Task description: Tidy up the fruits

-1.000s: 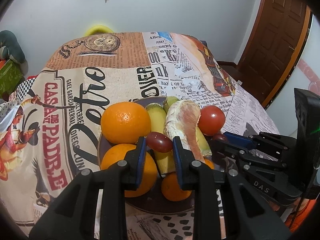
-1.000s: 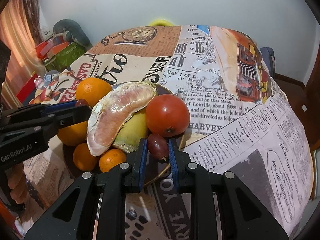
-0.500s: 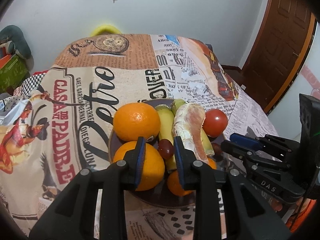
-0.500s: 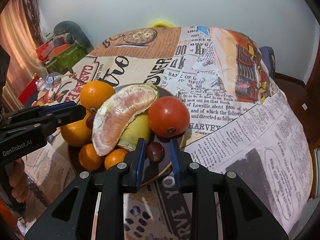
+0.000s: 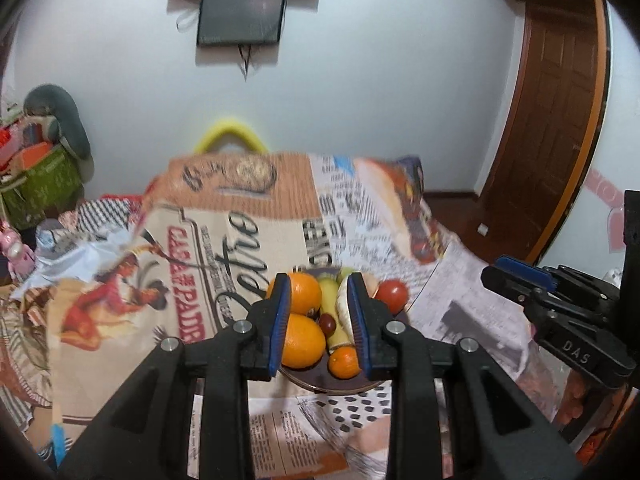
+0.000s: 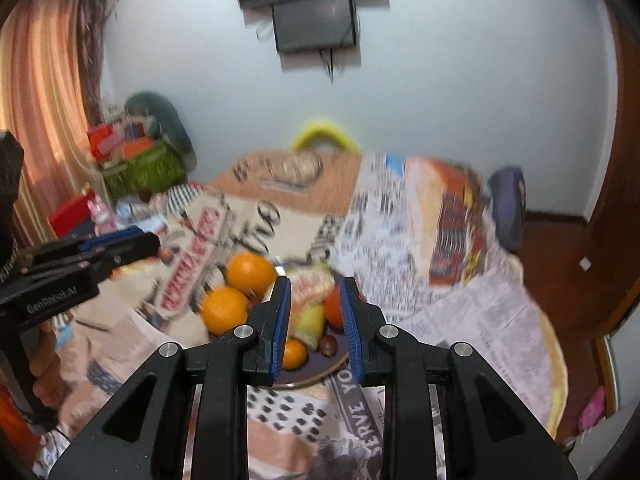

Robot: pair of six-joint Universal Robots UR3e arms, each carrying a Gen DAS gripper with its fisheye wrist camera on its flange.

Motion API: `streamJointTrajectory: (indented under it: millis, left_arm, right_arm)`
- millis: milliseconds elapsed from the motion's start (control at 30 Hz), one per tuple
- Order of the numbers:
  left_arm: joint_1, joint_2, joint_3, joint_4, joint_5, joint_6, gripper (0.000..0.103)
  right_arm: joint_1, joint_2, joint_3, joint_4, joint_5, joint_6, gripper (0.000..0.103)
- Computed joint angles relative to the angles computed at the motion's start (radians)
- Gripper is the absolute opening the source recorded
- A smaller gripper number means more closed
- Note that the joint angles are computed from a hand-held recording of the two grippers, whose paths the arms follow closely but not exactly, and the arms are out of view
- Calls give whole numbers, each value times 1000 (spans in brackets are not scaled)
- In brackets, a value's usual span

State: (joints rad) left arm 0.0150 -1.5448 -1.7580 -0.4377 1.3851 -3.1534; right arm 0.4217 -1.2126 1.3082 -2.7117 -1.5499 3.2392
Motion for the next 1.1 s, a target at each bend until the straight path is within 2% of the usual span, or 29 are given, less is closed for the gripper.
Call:
streamJointTrajectory:
  millis: [167, 367, 467, 533, 667, 733, 800, 933, 1000, 1100]
  left_arm:
    - [-6, 204, -60, -23, 10, -7, 29]
    - [-60, 398, -84, -57, 77, -17, 29]
    - [-103, 458, -88, -58, 133, -31, 46]
    - [-112, 508, -108, -43, 143, -31, 62]
    - [-209, 536, -120, 7, 258, -16, 72]
    - [-230, 548, -120, 7, 281, -15, 84]
    - [-232, 561, -125, 5, 287, -26, 92]
    - [-240, 577, -136, -2, 301, -42, 99]
    - [-219, 588, -144, -4, 287, -44, 101]
    - [-198, 610, -159, -14, 270, -43, 102]
  right_arm:
    - [69, -110, 59, -73, -92, 15, 23]
    - [158, -216, 132, -159, -181, 34, 26]
    - [213, -235, 163, -221, -259, 22, 45]
    - [259, -237, 178, -269, -327, 8, 53]
    - [299, -217, 175, -321, -392, -6, 71]
    - [307, -202, 171, -348, -412, -10, 78]
    - [325, -197, 176, -366, -441, -14, 82]
    - [347, -188, 175, -378, -485, -12, 91]
    - [354, -192, 181, -388, -504, -8, 99]
    - [361, -186, 182, -412, -526, -12, 103]
